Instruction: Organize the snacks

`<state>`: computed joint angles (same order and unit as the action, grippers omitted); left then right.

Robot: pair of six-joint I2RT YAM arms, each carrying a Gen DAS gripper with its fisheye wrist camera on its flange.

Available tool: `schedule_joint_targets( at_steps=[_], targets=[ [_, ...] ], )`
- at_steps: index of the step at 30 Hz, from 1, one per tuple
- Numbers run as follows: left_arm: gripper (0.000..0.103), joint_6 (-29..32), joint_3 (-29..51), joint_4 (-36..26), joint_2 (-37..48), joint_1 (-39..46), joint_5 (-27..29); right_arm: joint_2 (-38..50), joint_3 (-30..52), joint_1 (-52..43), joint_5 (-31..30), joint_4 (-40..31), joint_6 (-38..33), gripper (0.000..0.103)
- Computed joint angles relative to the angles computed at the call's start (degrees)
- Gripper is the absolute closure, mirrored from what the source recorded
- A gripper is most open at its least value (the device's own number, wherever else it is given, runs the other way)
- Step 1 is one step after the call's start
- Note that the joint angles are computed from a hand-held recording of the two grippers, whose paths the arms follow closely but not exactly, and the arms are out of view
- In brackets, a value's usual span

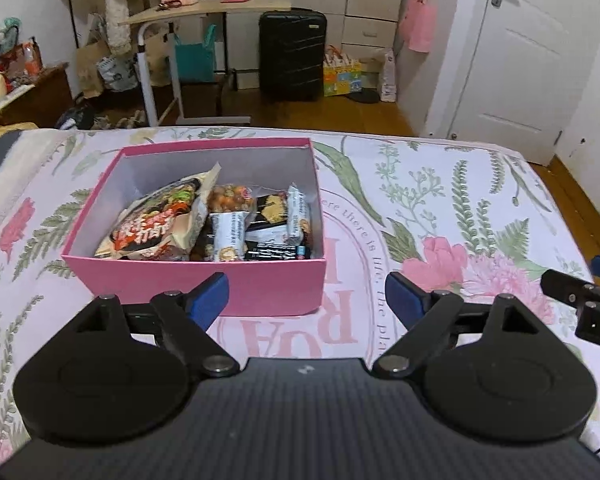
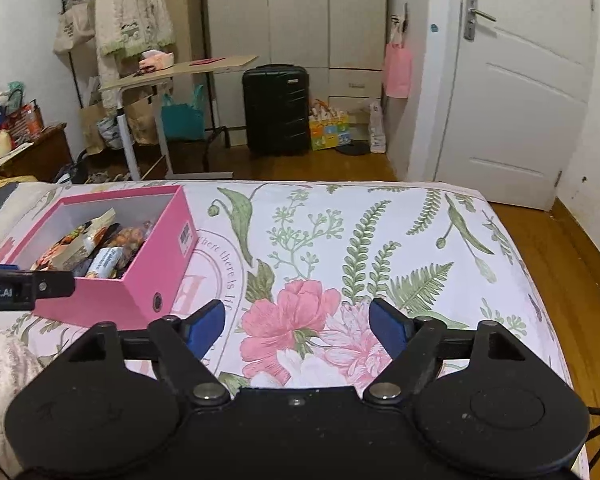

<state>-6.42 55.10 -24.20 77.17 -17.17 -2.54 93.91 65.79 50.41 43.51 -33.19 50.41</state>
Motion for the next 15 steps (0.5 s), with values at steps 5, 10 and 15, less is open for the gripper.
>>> schedule_joint_targets(
  at_steps=[5,10,15],
  targets=[
    [0.018,-0.6,-0.2,-1.9,-0.9,-1.1,-2.1,1.3,0.9,0.9,3.0,-2.9,3.4,0.011],
    [0.018,-0.8,-1.7,-0.6,-1.8,-1.5,-2.9,1.9,2.3,1.9,5.0,-7.0,7.3,0.007],
    [0.018,-1.9,-3.0,1.4,-1.7,-1.9,-4.2,2.1,2.3,2.8,7.2,-8.1,8.5,0.006]
  ],
)
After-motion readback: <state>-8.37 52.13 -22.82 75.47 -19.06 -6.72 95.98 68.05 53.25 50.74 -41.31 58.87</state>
